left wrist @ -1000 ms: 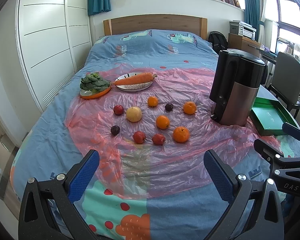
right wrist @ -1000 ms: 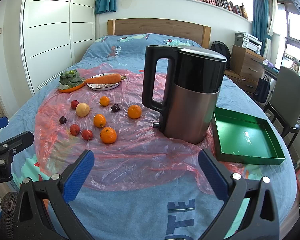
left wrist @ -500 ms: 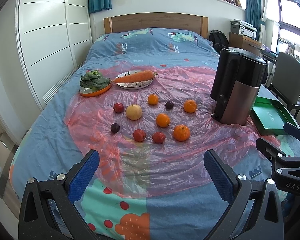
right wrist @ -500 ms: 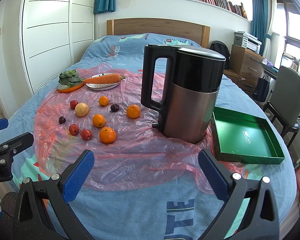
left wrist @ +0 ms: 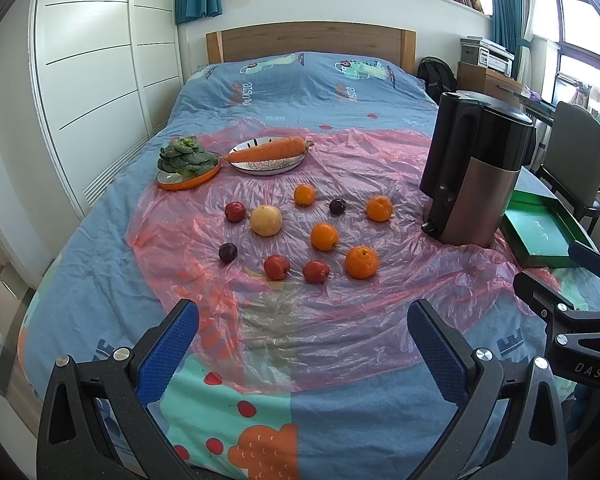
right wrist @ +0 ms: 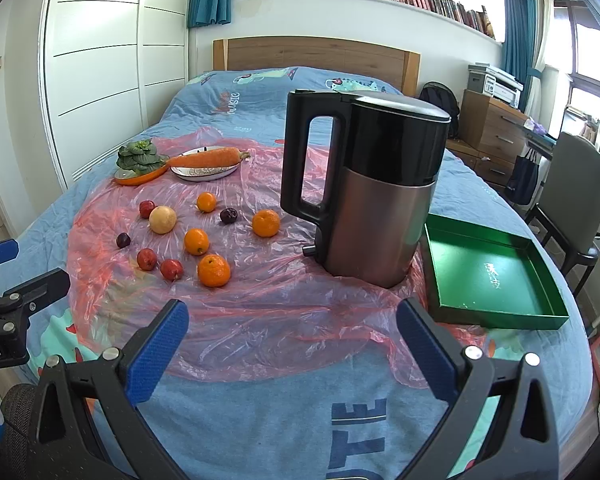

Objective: Organize fruits

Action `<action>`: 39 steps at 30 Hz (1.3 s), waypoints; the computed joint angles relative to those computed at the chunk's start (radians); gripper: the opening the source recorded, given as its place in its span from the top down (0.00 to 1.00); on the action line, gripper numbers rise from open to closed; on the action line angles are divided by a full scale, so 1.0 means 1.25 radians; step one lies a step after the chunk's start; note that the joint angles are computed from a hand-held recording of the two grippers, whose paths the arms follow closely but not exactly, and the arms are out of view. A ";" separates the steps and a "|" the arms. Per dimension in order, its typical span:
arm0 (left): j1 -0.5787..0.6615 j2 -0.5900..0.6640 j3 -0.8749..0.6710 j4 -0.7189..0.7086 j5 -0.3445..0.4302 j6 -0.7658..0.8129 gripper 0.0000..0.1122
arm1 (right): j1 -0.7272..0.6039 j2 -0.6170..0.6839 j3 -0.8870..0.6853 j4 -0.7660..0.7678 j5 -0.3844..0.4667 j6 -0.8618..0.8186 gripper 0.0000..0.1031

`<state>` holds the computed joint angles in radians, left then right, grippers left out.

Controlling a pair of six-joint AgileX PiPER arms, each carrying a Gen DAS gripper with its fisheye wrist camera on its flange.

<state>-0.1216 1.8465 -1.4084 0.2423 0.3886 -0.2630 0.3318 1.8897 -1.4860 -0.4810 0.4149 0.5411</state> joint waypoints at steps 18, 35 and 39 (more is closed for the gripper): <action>0.002 0.010 -0.012 -0.022 0.012 0.021 0.09 | -0.001 0.003 0.003 -0.002 -0.004 0.002 0.00; 0.007 0.011 0.010 -0.030 -0.027 0.027 0.09 | -0.013 -0.001 0.036 0.000 -0.036 0.005 0.00; 0.001 0.023 -0.001 -0.003 -0.015 0.020 0.09 | -0.016 0.002 0.024 0.027 -0.028 -0.022 0.00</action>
